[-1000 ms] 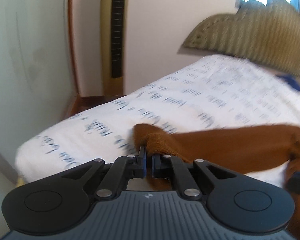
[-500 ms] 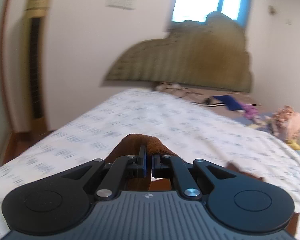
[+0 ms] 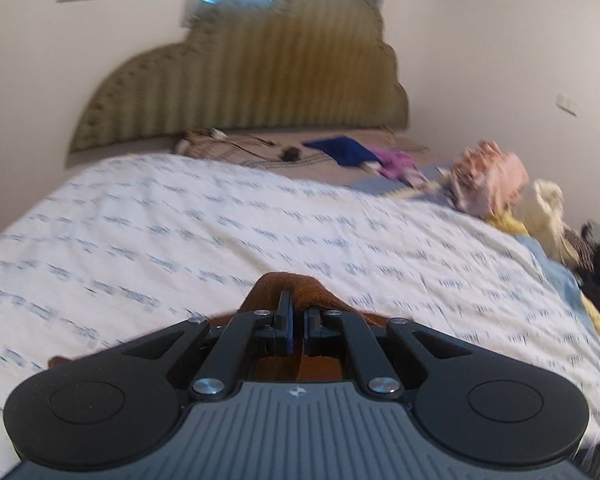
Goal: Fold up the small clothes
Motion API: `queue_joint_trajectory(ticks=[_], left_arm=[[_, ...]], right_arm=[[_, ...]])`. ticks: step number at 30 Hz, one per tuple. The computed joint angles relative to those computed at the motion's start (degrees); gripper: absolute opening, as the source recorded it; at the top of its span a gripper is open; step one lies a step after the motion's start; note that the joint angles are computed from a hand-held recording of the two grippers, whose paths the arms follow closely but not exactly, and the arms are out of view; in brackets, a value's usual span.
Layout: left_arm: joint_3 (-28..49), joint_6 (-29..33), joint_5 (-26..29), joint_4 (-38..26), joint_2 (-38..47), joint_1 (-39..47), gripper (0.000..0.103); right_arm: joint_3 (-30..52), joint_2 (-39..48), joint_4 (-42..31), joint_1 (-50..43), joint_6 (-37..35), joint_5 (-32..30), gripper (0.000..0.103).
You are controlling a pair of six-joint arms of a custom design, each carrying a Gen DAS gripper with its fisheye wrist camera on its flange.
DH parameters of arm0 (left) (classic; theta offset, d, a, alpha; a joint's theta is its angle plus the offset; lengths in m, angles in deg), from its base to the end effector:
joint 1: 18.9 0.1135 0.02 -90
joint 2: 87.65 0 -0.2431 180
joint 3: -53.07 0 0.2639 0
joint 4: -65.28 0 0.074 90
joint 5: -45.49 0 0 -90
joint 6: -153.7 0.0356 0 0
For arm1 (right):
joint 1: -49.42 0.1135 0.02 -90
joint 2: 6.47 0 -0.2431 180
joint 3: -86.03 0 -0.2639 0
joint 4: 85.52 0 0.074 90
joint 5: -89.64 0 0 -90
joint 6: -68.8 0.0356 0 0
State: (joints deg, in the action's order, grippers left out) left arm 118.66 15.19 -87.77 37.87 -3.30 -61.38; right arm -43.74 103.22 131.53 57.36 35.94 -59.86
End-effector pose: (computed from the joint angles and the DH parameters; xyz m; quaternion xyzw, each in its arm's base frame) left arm 0.2489 -0.1948 0.1985 -0.1827 0.8540 -0.0077 0.4871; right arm 0.3138 0.0747 0.0800 0.0494 0.7709 0.6074 0.1853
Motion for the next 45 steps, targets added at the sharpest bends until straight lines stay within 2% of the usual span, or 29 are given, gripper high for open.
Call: queue_joint_trajectory(ticks=[1,3,7,9,11,13,15,16,18,20,22,24,25,28,34,38,41,43,45], left_arm=[[0.2,0.2,0.4,0.5,1.0,-0.4,0.005],[0.4,0.6,1.3,1.4,3.3,-1.4,0.005],[-0.8,0.7,1.5,2.8,5.2,-2.6,0.005],[-1.2,0.9,1.8,2.7,5.1,-2.6,0.005],[-1.7,1.3,2.2,3.2,5.3,-2.5,0.005],[-1.9,1.6,2.0,3.6,5.6,-2.7,0.005],[-1.6,1.6,1.5,3.0,5.9,-3.0,0.005],[-1.0,0.8,1.0,1.9,6.4,-3.1,0.005],[-1.1,0.2,0.6,1.3,6.6,-2.9,0.006],[-1.3,-0.6,1.8,-0.2,6.5,-2.4,0.012],[-1.9,-0.8,4.0,-2.0,5.8,-1.5,0.030],[-3.6,-2.2,3.3,-3.1,4.7,-1.6,0.080],[-4.7,-3.1,1.2,-3.5,3.9,-2.1,0.086],[-5.6,-6.0,-5.0,-8.9,3.1,-3.4,0.086],[-6.9,-8.0,-4.2,-12.8,2.1,-1.7,0.086],[-6.2,-9.1,-4.2,-14.4,4.2,-1.3,0.086],[-6.1,-9.4,-2.8,-14.1,4.7,-1.1,0.086],[-6.3,-9.8,-2.9,-14.2,4.6,-1.5,0.086],[-6.6,-9.9,-2.8,-14.2,4.2,-1.9,0.086]], right_arm=[[1.2,4.6,7.7,-0.2,7.4,-2.0,0.099],[4.3,11.2,16.8,0.5,17.0,-3.0,0.099],[10.5,17.9,20.1,3.4,24.0,0.0,0.098],[12.0,19.5,22.4,4.8,27.2,1.6,0.092],[13.3,19.7,21.8,5.7,27.2,2.4,0.086],[14.5,18.7,18.0,6.5,24.0,2.4,0.073],[14.5,15.5,10.3,6.8,18.3,2.4,0.041],[14.6,13.9,6.1,7.1,15.0,2.9,0.036],[13.6,10.5,0.4,7.1,10.0,4.6,0.013],[13.7,7.7,-5.4,7.1,4.6,6.7,0.012],[14.2,5.5,-10.9,7.0,-1.0,9.2,0.012],[15.0,3.2,-17.4,6.4,-7.6,11.5,0.012],[15.3,2.2,-20.4,6.1,-10.8,12.8,0.012],[15.9,-1.0,-27.3,5.5,-20.6,17.6,0.012],[16.5,-5.4,-35.4,4.7,-34.7,26.9,0.011],[15.5,-7.8,-37.1,3.1,-40.2,31.1,0.010],[16.0,-7.2,-38.2,1.5,-40.4,30.6,0.010],[18.3,-4.6,-40.8,0.0,-39.5,27.3,0.015],[20.3,-1.8,-44.1,-0.8,-36.9,24.9,0.048]])
